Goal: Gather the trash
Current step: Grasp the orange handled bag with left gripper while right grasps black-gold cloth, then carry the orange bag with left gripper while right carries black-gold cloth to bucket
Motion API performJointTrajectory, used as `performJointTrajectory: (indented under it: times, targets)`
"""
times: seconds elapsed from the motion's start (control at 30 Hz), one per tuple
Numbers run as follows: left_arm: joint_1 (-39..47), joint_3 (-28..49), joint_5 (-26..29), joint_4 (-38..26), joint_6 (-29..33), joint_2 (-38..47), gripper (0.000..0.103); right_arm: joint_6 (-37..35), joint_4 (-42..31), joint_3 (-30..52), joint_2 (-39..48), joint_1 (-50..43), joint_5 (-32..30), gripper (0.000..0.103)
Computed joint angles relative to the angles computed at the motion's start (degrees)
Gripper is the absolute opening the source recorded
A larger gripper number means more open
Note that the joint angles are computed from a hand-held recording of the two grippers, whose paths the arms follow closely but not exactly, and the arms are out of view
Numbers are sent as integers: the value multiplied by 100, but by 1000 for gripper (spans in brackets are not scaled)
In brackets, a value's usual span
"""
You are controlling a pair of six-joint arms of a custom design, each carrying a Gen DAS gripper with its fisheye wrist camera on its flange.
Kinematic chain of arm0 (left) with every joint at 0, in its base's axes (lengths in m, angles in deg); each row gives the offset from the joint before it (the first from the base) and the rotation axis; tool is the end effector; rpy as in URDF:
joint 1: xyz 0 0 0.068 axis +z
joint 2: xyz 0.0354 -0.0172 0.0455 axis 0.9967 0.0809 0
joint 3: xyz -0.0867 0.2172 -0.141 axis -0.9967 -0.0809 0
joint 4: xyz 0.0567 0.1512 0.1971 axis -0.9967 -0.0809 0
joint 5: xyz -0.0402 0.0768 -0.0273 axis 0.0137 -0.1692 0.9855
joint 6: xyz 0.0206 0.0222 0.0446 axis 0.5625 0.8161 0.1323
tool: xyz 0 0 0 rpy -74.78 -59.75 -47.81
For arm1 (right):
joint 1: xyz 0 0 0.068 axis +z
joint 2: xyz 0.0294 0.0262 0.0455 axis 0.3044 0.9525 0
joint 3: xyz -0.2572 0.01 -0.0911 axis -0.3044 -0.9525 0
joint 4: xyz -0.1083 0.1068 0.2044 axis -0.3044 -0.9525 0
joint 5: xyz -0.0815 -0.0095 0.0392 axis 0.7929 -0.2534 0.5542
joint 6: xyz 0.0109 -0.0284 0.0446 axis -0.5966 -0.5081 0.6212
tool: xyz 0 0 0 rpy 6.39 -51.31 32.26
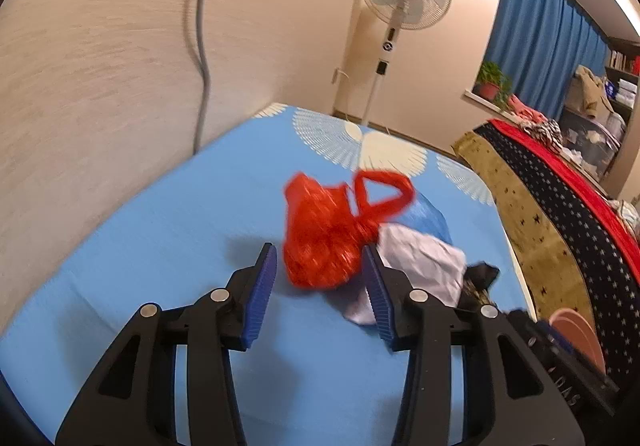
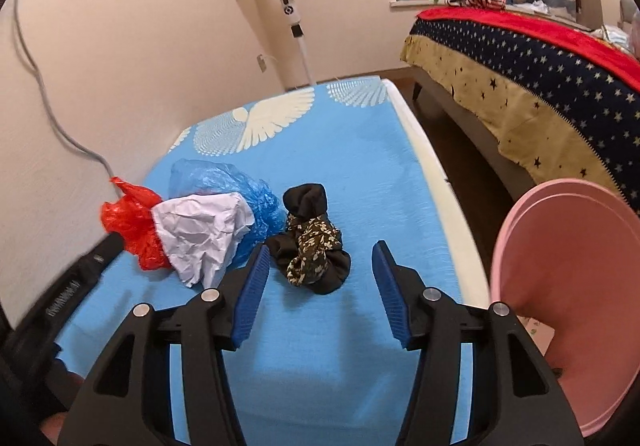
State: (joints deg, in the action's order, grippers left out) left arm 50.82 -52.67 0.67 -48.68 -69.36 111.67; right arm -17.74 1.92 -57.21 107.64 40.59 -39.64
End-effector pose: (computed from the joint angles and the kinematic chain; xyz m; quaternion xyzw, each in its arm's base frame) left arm 0.2103 -0.1181 0.1536 -0.2178 0.8484 -0.0168 0.4822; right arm 0.2563 0.1067 0.1462 0.0023 0.9035 0.1487 0.4019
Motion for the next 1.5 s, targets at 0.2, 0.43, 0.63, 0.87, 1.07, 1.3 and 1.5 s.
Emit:
performJointTrajectory:
  times: [0.2, 0.43, 0.63, 0.87, 1.07, 1.3, 1.5]
  targets:
    - [563, 62, 335, 294, 189, 61, 47, 125, 50, 347, 563, -118, -177, 54]
    - [846, 172, 941, 719, 315, 457, 47, 163, 95, 471, 796, -223, -420, 41]
    - [858, 202, 1230, 874, 378, 558, 41, 67, 102, 452, 765, -247, -592, 14]
    - [749, 240, 1287, 768, 503, 400, 17, -18, -78, 325, 280, -199, -534, 4]
    - [526, 264, 1140, 445, 421, 56, 14, -63, -347, 181, -281, -269, -507, 4]
    - [190, 138, 985, -57, 179, -557, 13, -157, -838, -61, -1274, -286, -475, 3]
    - [-262, -38, 667, -692, -148, -1337, 13, -207, -1385, -330, -2213, -354, -536, 2]
